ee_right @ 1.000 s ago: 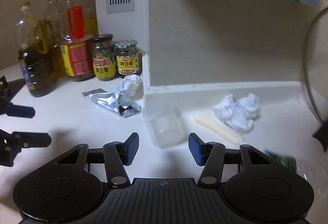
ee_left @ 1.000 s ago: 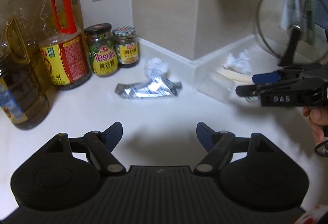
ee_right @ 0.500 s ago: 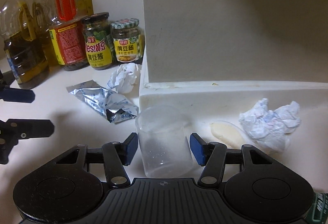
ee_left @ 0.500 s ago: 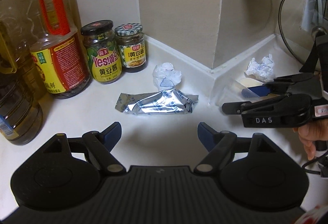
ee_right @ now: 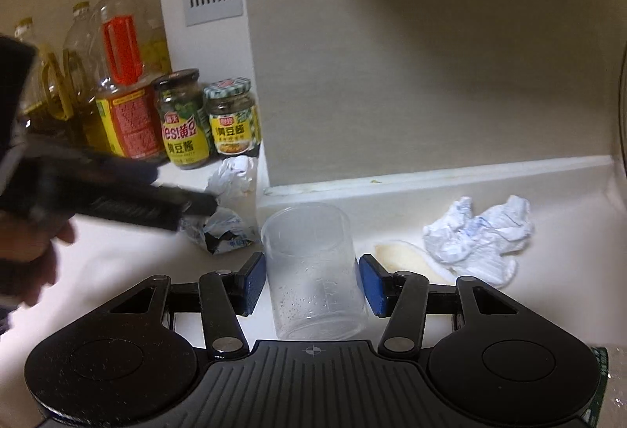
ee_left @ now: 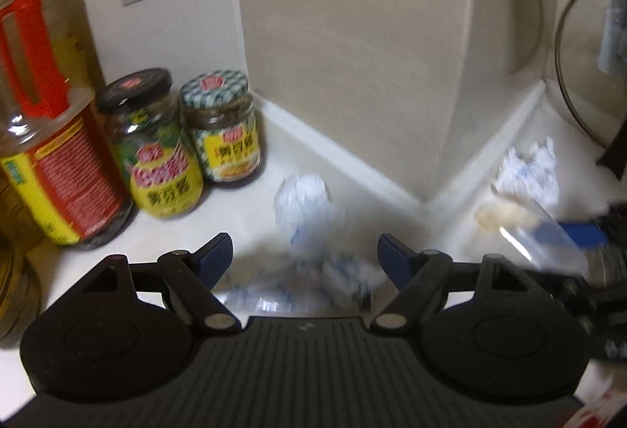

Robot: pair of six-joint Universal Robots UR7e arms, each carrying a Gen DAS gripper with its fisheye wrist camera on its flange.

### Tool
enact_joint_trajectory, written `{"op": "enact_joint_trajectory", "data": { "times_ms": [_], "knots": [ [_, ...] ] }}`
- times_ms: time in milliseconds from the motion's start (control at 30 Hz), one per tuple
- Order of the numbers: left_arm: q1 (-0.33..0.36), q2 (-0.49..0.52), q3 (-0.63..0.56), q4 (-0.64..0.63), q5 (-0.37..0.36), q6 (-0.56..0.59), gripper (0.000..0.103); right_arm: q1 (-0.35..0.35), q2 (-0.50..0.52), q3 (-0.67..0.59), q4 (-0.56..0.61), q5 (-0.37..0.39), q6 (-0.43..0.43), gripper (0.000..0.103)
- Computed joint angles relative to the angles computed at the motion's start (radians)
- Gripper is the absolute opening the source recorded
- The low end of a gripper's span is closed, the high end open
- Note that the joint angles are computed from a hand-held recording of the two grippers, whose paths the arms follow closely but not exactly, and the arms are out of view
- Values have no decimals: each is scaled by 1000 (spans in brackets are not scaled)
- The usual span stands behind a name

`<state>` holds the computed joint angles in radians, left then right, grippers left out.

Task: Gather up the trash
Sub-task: 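Grasp the crumpled white tissue with the left tool while the right tool grasps the clear plastic cup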

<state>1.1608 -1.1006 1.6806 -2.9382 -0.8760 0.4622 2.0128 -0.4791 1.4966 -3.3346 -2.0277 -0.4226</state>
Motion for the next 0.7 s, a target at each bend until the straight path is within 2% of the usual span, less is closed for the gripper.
{"op": "enact_joint_trajectory", "data": {
  "times_ms": [167,333,400,700],
  "knots": [
    [11,64,-82,33,10,38,66,-3,-14,16,-15,-10,21,52],
    [19,86,-118,84,28,32,27,-5,-21,20,-27,-25,26,52],
    [16,83,-111,79,37,42,21,-6,-24,25,-37,-33,28,52],
    [-29,-64,31,8,8,-26,16,29,-46,60,-75,-60,37,52]
  ]
}}
